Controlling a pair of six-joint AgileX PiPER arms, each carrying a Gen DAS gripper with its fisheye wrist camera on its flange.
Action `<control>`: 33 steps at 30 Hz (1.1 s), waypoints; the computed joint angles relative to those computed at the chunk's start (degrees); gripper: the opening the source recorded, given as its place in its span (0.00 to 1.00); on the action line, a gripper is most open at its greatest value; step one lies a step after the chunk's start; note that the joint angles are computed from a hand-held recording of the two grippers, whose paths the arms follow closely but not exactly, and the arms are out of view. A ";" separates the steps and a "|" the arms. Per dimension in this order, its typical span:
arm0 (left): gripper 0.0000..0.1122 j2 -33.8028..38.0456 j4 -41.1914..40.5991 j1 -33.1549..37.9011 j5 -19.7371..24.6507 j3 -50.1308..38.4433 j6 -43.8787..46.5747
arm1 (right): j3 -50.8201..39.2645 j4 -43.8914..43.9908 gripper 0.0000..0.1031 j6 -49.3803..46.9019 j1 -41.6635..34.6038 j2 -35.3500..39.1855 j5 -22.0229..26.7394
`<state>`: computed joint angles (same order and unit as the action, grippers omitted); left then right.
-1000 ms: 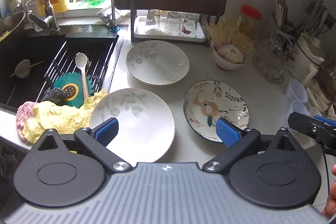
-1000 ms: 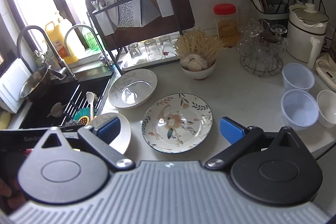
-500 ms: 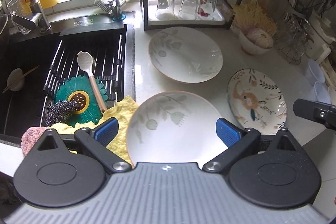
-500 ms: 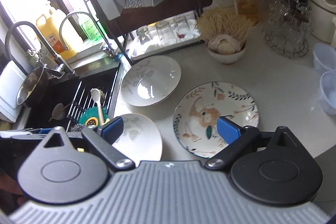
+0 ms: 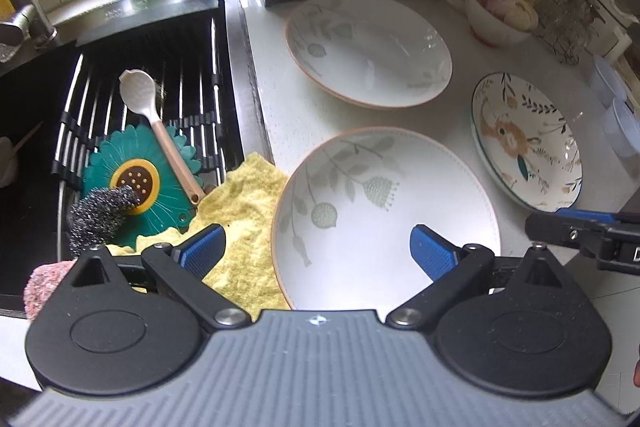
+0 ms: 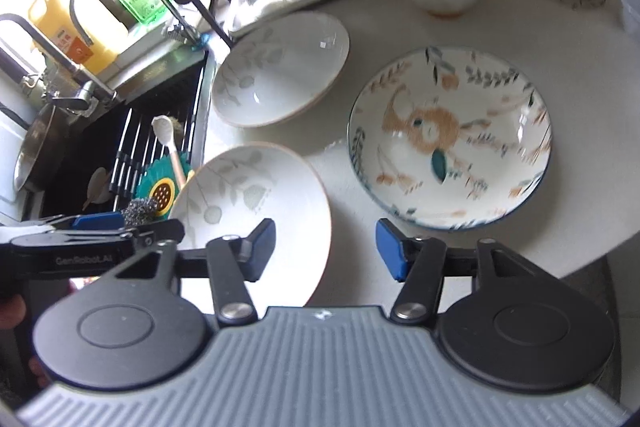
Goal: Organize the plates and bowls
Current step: 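Move both grippers toward the rim of the leaf-print bowl near the sink, then close both grippers on the bowl rim and lift it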
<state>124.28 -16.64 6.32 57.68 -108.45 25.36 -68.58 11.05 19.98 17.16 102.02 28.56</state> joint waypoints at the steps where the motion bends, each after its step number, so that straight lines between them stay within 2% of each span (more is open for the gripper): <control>1: 0.89 1.12 -0.75 0.32 0.65 -0.63 0.55 | 0.33 0.61 0.53 -0.07 0.29 0.51 -0.54; 4: 0.87 3.45 -1.81 0.89 1.31 -1.46 2.05 | 0.93 0.40 0.53 1.64 1.59 2.14 -2.54; 7: 0.80 4.58 -2.59 1.42 0.45 -0.94 3.25 | 1.19 0.04 0.50 3.13 2.48 3.66 -4.34; 10: 0.71 6.08 -3.37 2.23 0.41 -1.56 3.93 | 1.56 -1.24 0.49 5.31 3.29 5.05 -6.05; 15: 0.49 8.64 -5.54 3.61 1.60 -4.28 3.81 | 1.86 -4.35 0.49 8.58 4.12 6.66 -8.00; 19: 0.37 8.26 -7.02 3.97 -0.40 -3.02 4.49 | 2.22 -12.51 0.48 17.62 4.66 7.53 -9.17; 21: 0.33 8.26 -7.22 4.07 -1.03 -2.79 4.10 | 2.33 -14.08 0.39 18.59 4.51 7.84 -9.69; 23: 0.31 8.15 -7.72 4.22 -1.66 -2.40 3.74 | 2.68 -11.43 0.38 15.76 3.96 7.82 -10.64; 28: 0.30 8.07 -8.73 4.41 -2.41 -1.88 3.83 | 4.75 3.76 0.26 3.05 2.02 7.79 -14.74; 30: 0.28 8.10 -9.29 4.44 -2.49 -1.70 4.43 | 4.76 8.62 0.20 -2.19 1.84 8.04 -15.14; 33: 0.25 8.17 -9.92 4.21 -2.72 -1.61 5.02 | 4.44 14.13 0.18 -7.73 1.67 8.54 -15.02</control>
